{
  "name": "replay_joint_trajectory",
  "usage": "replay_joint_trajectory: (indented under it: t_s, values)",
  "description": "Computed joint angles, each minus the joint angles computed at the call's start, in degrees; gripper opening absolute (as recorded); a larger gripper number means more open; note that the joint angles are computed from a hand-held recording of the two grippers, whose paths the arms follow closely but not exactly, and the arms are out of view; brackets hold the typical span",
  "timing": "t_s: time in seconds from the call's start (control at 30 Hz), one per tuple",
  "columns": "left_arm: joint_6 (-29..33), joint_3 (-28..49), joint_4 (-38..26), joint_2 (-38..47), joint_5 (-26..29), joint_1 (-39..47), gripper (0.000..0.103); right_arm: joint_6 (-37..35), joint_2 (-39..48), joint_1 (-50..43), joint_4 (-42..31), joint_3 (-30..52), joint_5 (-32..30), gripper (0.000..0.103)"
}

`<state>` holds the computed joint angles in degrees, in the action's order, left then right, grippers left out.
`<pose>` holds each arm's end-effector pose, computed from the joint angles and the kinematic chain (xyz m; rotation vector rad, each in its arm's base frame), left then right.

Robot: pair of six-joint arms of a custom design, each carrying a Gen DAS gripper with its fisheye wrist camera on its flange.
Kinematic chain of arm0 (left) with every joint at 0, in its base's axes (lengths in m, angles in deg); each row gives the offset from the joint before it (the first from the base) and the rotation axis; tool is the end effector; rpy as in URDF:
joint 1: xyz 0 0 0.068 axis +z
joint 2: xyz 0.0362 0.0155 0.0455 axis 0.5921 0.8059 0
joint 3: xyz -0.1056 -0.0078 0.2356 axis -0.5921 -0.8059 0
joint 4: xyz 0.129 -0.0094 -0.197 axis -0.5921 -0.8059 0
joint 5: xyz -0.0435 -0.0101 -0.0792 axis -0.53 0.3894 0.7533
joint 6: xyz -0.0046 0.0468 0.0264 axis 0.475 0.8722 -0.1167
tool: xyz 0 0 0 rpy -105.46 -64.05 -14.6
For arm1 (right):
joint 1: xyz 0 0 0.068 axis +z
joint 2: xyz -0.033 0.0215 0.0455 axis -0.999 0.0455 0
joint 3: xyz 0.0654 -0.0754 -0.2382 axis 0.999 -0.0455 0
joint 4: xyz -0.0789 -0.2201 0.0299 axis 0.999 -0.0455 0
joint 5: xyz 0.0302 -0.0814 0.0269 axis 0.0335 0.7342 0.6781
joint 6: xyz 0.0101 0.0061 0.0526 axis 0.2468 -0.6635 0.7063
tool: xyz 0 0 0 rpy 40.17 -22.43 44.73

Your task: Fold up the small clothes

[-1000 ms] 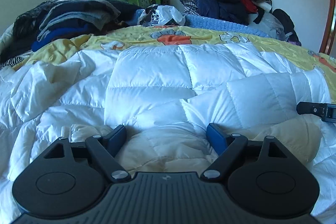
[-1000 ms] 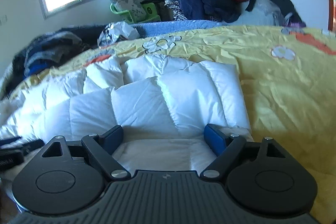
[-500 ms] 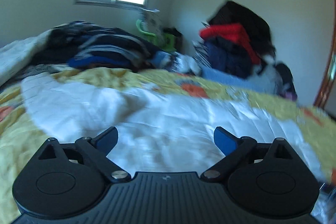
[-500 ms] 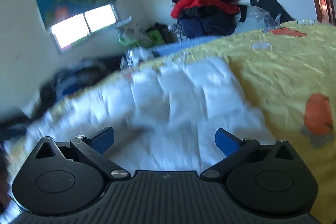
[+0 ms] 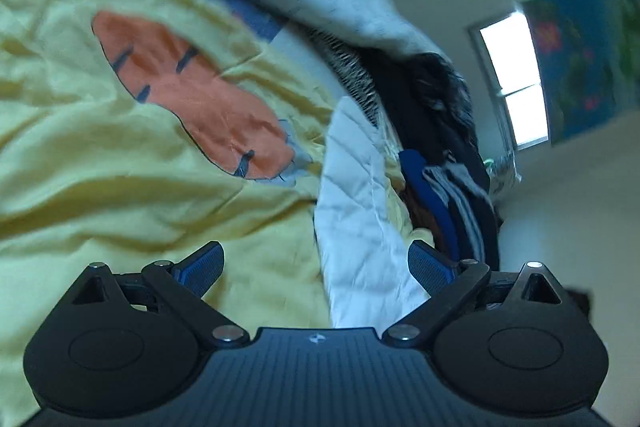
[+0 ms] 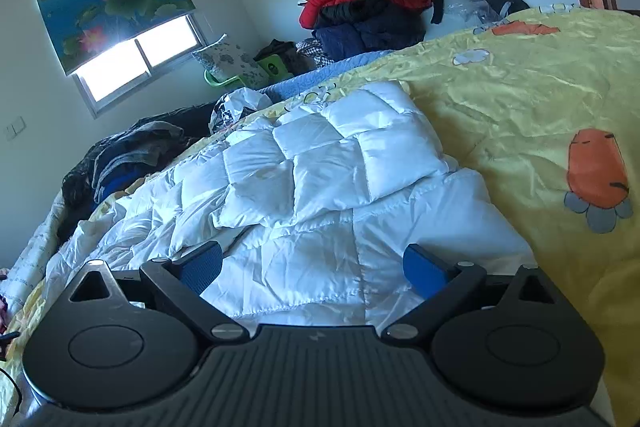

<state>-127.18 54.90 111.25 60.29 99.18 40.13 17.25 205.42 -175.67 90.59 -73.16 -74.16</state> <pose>0.3654 0.0126 0.0352 -1.0383 2.0113 -0.9268 0.0357 -0.1765 0.0048 0.7762 1.8671 0.1059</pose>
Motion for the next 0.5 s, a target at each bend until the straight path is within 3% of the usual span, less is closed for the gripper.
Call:
replay_joint_trajectory:
  t_s: [0.1, 0.3, 0.4, 0.5]
  values:
    - [-0.9, 12.8, -7.3, 6.6, 9.0, 2.9, 0.099, -0.1, 0.3, 0.7, 1.3, -0.6, 1.2, 0.098]
    - [11.1, 36.9, -26.3, 16.8, 18.4, 3.0, 0.099, 1.1, 0.6, 1.9, 3.4, -1.2, 2.7, 0.098]
    - [15.1, 45.9, -34.8, 21.0, 16.7, 2.0, 0.099, 1.3, 0.7, 2.4, 4.1, -1.4, 3.4, 0.098]
    - [16.9, 52.0, -36.7, 24.6, 18.7, 2.0, 0.099, 1.4, 1.0, 2.6, 4.8, -1.5, 3.8, 0.098]
